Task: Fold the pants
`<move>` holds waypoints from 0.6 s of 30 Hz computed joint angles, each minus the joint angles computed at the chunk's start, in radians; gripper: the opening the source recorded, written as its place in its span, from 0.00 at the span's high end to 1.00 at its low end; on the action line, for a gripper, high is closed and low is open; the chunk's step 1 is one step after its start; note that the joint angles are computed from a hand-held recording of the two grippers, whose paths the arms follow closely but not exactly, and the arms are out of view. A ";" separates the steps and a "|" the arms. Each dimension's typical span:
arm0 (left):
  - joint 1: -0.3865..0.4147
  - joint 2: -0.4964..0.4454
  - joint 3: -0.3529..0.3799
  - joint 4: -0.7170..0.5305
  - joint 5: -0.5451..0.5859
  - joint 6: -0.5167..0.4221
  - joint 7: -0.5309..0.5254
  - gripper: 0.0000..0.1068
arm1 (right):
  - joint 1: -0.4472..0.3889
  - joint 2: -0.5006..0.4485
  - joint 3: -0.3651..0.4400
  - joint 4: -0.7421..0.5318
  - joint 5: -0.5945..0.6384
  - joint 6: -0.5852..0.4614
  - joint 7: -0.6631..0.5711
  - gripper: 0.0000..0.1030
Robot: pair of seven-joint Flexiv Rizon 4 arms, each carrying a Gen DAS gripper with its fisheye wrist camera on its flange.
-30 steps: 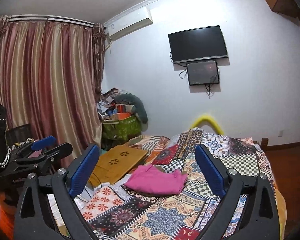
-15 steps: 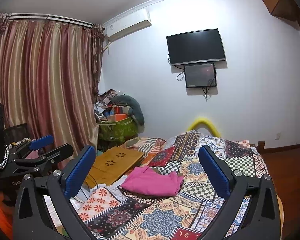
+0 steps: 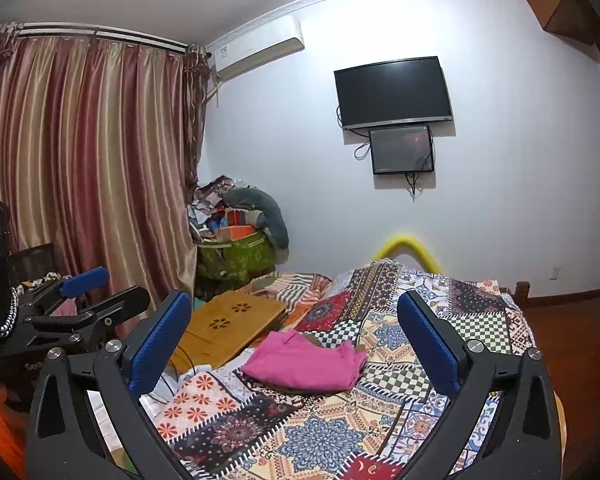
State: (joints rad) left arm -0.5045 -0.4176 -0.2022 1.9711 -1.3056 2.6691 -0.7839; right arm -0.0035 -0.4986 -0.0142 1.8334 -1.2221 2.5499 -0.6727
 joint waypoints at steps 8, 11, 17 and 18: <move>0.002 0.002 -0.001 -0.002 0.000 -0.011 -0.005 0.09 | -0.002 0.000 -0.001 -0.001 -0.004 0.000 0.004 0.00; 0.002 0.001 -0.001 -0.003 -0.001 -0.012 -0.005 0.09 | -0.001 0.000 -0.001 0.000 -0.003 0.000 0.001 0.00; 0.000 0.003 0.001 0.002 0.008 -0.013 -0.010 0.05 | -0.002 0.001 -0.001 0.002 -0.004 0.003 -0.001 0.00; 0.000 0.002 0.002 0.000 0.010 -0.012 -0.011 0.05 | -0.002 0.002 -0.001 0.003 -0.003 0.004 -0.004 0.00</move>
State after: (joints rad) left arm -0.5050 -0.4153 -0.2006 1.9716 -1.2956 2.6572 -0.7947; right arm -0.0053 -0.4965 -0.0152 1.8362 -1.2247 2.5543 -0.6766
